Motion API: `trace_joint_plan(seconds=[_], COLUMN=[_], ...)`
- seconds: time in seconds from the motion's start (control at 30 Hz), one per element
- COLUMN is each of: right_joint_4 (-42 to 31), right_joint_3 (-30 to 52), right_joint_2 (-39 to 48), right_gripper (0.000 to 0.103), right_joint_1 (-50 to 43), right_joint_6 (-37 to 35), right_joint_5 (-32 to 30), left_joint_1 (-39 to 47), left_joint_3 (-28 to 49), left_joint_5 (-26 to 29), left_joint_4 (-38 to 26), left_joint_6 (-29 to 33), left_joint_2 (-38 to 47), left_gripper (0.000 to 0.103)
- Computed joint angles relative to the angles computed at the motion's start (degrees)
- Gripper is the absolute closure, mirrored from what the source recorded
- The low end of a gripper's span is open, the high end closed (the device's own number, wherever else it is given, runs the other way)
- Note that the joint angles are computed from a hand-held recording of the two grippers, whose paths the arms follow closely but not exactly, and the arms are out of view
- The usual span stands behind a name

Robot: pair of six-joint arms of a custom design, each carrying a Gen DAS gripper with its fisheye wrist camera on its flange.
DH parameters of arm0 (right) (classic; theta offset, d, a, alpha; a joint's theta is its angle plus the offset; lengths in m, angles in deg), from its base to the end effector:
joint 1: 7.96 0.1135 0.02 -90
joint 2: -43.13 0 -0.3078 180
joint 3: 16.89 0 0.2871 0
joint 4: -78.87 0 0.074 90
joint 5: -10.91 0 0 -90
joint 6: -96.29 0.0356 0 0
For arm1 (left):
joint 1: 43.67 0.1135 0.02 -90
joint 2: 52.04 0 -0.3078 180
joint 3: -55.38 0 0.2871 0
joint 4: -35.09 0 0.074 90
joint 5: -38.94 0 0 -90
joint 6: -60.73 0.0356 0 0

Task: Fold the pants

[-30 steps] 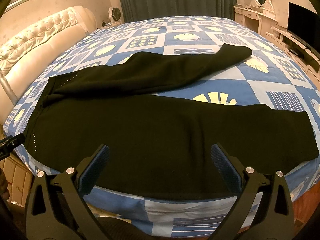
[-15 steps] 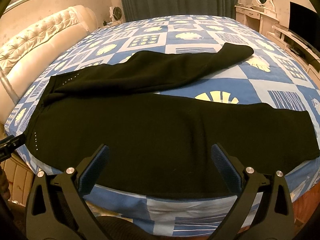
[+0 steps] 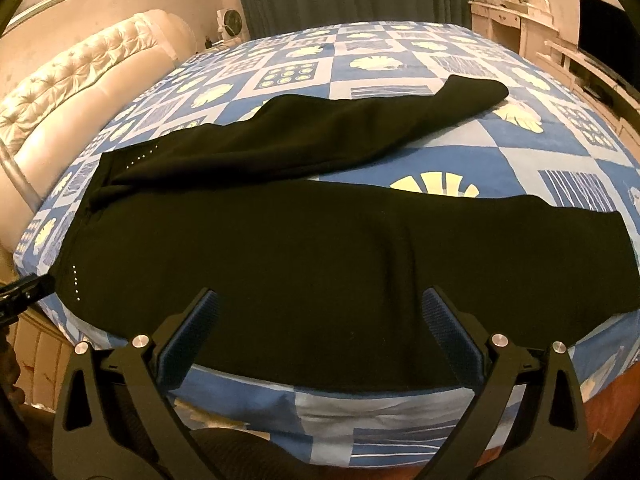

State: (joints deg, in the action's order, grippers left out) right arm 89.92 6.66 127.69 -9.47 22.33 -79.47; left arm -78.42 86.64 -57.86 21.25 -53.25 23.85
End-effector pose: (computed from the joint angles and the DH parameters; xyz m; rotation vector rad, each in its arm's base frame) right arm 0.2004 -0.0050 0.0849 0.3703 2.4183 0.1208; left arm 0.1720 -0.1142 0.1171 0.2003 2.5891 -0.2250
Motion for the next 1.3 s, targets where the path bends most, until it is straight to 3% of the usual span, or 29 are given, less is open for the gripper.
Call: trace_joint_plan(seconds=[0.13, 0.23, 0.33, 0.4, 0.47, 0.57, 0.7, 0.83, 0.87, 0.9, 0.93, 1.0, 1.1, 1.2, 1.3], right_joint_4=[-1.93, -2.9, -3.84, -3.94, -3.83, -3.64, -3.75, -4.43, -4.69, -4.84, -5.43, -9.34, -16.09, -26.25, -37.3], right_joint_3=[0.82, 1.49, 2.31, 3.12, 4.05, 5.83, 9.68, 14.51, 16.32, 17.45, 19.1, 25.33, 36.0, 51.32, 68.35], right_joint_2=[-0.01, 0.38, 0.42, 0.76, 1.55, 3.27, 7.73, 12.89, 14.38, 15.21, 16.22, 19.79, 25.24, 33.36, 42.47], right_gripper=[0.002, 0.002, 0.002, 0.002, 0.002, 0.002, 0.002, 0.002, 0.002, 0.002, 0.002, 0.002, 0.002, 0.002, 0.002], right_joint_1=[-1.68, -2.43, -2.9, -3.2, -3.83, -5.24, -6.9, -7.5, -7.72, -7.8, -8.03, -8.83, -8.59, -6.99, -5.2], right_joint_6=[0.21, 0.69, 0.25, -0.24, -0.41, 0.09, -0.37, -0.87, -1.18, -1.3, -1.59, -3.92, -10.21, -20.34, -28.78], right_joint_5=[-2.39, -4.26, -6.4, -6.95, -7.4, -8.53, -10.28, -11.81, -12.71, -13.22, -14.33, -20.15, -24.96, -24.83, -20.32], left_joint_1=[17.33, 29.74, 37.78, 41.22, 43.29, 44.16, 44.42, 43.38, 43.0, 42.76, 43.02, 43.43, 43.16, 42.39, 42.1], left_joint_3=[4.17, 10.36, 21.84, 31.51, 39.86, 54.18, 66.43, 71.03, 70.81, 71.06, 73.4, 75.73, 74.63, 73.54, 74.84], left_joint_5=[15.71, 21.58, 25.26, 27.8, 29.57, 26.18, 29.34, 31.35, 30.77, 31.47, 33.64, 35.74, 35.65, 33.92, 33.32], left_joint_4=[-2.6, -1.08, -1.97, -4.33, -6.43, -11.28, -17.84, -20.66, -20.13, -20.43, -23.83, -26.71, -25.92, -24.93, -25.74], left_joint_6=[8.22, 14.29, 20.77, 24.91, 25.28, 24.76, 26.75, 32.6, 33.52, 35.51, 36.47, 34.82, 35.45, 35.96, 35.52], left_joint_2=[1.45, 7.5, 19.23, 28.33, 36.42, 49.03, 58.48, 61.55, 61.59, 61.86, 63.25, 64.73, 63.9, 63.11, 63.83], left_gripper=[0.007, 0.007, 0.007, 0.007, 0.007, 0.007, 0.007, 0.008, 0.014, 0.055, 0.075, 0.082, 0.088, 0.093, 0.093])
